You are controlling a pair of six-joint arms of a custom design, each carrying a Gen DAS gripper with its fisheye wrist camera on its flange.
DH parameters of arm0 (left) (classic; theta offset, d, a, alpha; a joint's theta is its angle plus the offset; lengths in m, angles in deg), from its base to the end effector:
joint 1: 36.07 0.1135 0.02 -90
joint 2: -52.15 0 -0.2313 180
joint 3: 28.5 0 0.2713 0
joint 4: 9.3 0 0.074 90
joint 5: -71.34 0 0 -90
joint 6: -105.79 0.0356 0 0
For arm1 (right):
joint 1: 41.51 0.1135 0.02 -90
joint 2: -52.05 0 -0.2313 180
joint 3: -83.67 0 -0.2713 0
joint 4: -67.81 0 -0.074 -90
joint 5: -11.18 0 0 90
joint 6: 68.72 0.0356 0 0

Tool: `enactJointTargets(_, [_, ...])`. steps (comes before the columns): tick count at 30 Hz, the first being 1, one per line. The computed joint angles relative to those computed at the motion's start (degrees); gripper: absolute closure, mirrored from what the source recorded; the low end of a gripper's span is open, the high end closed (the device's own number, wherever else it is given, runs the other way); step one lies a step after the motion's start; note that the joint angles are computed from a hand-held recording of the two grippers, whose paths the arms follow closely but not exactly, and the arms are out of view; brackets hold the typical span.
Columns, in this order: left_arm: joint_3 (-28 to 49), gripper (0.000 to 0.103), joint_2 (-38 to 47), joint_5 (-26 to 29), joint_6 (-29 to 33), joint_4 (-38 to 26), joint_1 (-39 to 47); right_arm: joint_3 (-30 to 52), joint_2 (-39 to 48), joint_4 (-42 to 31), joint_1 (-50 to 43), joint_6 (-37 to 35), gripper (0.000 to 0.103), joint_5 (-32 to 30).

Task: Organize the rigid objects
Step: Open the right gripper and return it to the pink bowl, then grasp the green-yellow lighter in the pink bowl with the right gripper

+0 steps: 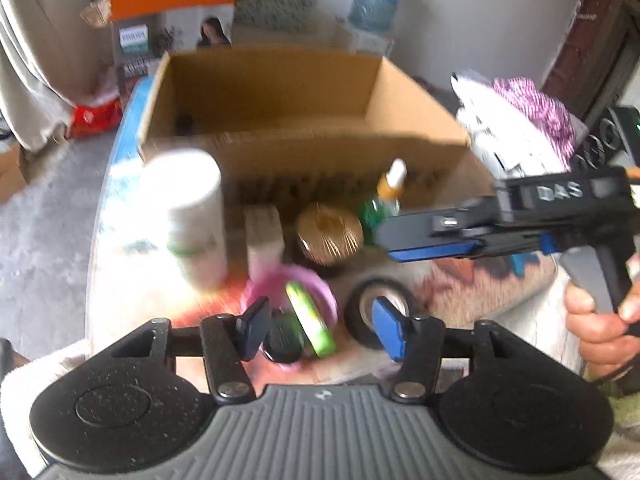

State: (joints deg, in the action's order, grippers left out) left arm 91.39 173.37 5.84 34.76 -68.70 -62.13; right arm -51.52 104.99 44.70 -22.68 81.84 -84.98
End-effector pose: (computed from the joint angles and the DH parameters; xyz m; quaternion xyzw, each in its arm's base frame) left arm 0.4096 -0.2167 0.2122 0.4116 0.8529 -0.2202 0.2337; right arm 0.2285 0.0820 0.2030 0.2853 0.8225 0.3489 0.3470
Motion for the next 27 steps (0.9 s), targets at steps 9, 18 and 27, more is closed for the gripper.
enactJointTargets(9, [-2.28,0.078,1.45,-0.65,1.45,1.25,-0.60,6.07,15.67,3.08,1.16,2.00,0.075,-4.81])
enactJointTargets(18, [1.93,0.082,6.02,-0.36,1.97,-0.45,-0.76,16.03,26.72,-2.54,0.15,-1.02,0.077,-8.12])
enactJointTargets(27, [8.71,0.080,11.08,-0.45,1.92,-4.62,-0.49,22.21,32.37,-6.99,-0.56,-2.25,0.076,-9.05])
